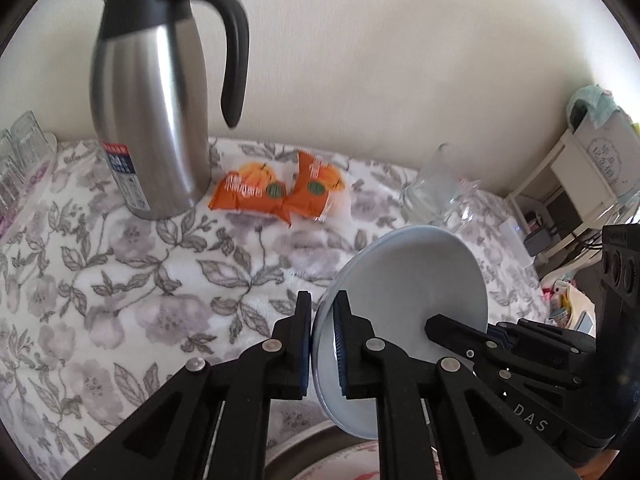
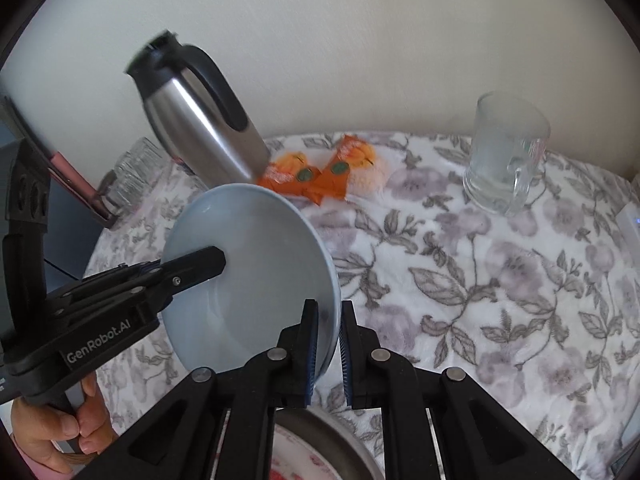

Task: Organize plates and bowls
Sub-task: 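Lift the pale blue bowl with both grippers and carry it over the basin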

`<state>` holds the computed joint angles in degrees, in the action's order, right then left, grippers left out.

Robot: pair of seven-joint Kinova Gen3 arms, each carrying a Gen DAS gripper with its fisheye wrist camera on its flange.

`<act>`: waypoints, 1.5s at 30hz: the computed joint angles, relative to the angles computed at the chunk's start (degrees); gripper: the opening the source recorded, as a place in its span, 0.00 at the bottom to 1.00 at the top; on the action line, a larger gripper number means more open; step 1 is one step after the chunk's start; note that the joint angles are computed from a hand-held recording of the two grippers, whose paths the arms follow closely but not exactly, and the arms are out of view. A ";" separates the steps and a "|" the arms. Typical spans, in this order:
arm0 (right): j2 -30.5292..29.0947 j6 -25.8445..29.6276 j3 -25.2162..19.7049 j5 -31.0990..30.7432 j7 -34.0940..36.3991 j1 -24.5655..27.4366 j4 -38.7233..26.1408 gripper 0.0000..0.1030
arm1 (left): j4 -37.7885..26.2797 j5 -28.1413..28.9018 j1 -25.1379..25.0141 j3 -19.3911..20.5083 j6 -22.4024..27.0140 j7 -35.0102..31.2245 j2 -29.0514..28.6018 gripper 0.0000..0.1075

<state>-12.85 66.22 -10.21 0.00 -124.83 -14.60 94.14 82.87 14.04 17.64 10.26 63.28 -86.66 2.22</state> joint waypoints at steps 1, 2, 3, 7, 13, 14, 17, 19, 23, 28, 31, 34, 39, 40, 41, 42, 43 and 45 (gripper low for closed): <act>-0.52 0.38 -0.41 0.22 -0.55 -0.04 -0.36 0.11 | -0.05 0.24 -0.04 -0.05 0.12 0.05 -0.61 0.10; -0.93 0.77 -0.87 0.47 -1.12 -0.10 -0.80 0.11 | -0.15 0.41 -0.12 -0.13 0.53 0.32 -1.30 0.10; -1.56 1.34 -1.49 0.86 -1.86 -0.15 -1.19 0.11 | -0.17 0.32 -0.17 -0.19 1.20 0.98 -2.21 0.10; -4.13 3.27 -3.90 1.82 -4.73 -0.39 -1.63 0.11 | 1.30 1.93 -0.70 -0.83 2.83 1.80 -5.93 0.10; -5.98 10.16 -11.07 6.37 -9.62 -0.94 -5.11 0.11 | 7.87 8.24 -2.29 -3.30 3.46 -0.25 -13.00 0.10; -6.12 11.15 -12.18 6.99 -10.40 -1.11 -5.67 0.11 | 8.94 8.95 -2.44 -3.76 3.62 -0.34 -14.38 0.10; -6.65 13.39 -15.39 8.44 -13.27 -1.55 -6.85 0.11 | 10.87 10.75 -2.85 -5.34 4.55 -1.20 -17.11 0.10; -6.75 14.83 -17.88 9.55 -15.25 -1.75 -7.72 0.11 | 11.41 11.51 -3.28 -6.36 5.69 -1.65 -18.66 0.10; -6.54 17.24 -22.37 11.63 -18.95 -2.27 -9.23 0.11 | 12.40 10.29 -4.16 -6.73 6.11 -2.21 -22.99 0.10; -7.62 18.21 -25.68 12.60 -22.70 -2.36 -9.24 0.11 | 15.25 11.27 -4.15 -8.93 6.90 -2.61 -26.41 0.10; -7.38 19.82 -29.03 13.80 -24.64 -1.76 -9.83 0.11 | 16.96 12.04 -4.41 -9.72 7.25 -2.68 -28.11 0.10; -8.67 18.76 -30.03 13.40 -27.02 -1.39 -8.55 0.11 | 17.90 11.25 -5.00 -9.05 7.11 -2.05 -30.06 0.10; -9.08 19.18 -32.76 13.44 -28.16 0.56 -7.83 0.11 | 18.62 10.34 -4.64 -8.42 7.15 -2.01 -31.01 0.10; -9.24 18.92 -32.67 13.24 -28.19 0.67 -7.47 0.11 | 18.63 10.18 -4.59 -8.24 7.13 -2.01 -30.94 0.10; -9.60 18.38 -32.22 12.90 -28.12 0.61 -6.95 0.11 | 18.61 9.94 -4.64 -7.94 7.05 -1.90 -30.81 0.10; -9.90 17.77 -31.62 12.41 -27.94 0.50 -6.36 0.12 | 18.58 9.71 -4.68 -7.67 6.99 -1.77 -30.74 0.10; -10.13 17.23 -30.92 11.85 -27.65 0.35 -5.78 0.12 | 18.61 9.53 -4.71 -7.41 6.90 -1.60 -30.62 0.10; -10.38 16.63 -30.09 10.95 -27.50 0.38 -4.91 0.12 | 18.87 9.31 -4.66 -6.99 6.76 -1.30 -30.12 0.10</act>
<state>-23.23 82.84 -40.30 10.95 -152.34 -14.22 89.22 101.74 23.35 12.98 3.27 70.04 -87.96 -27.90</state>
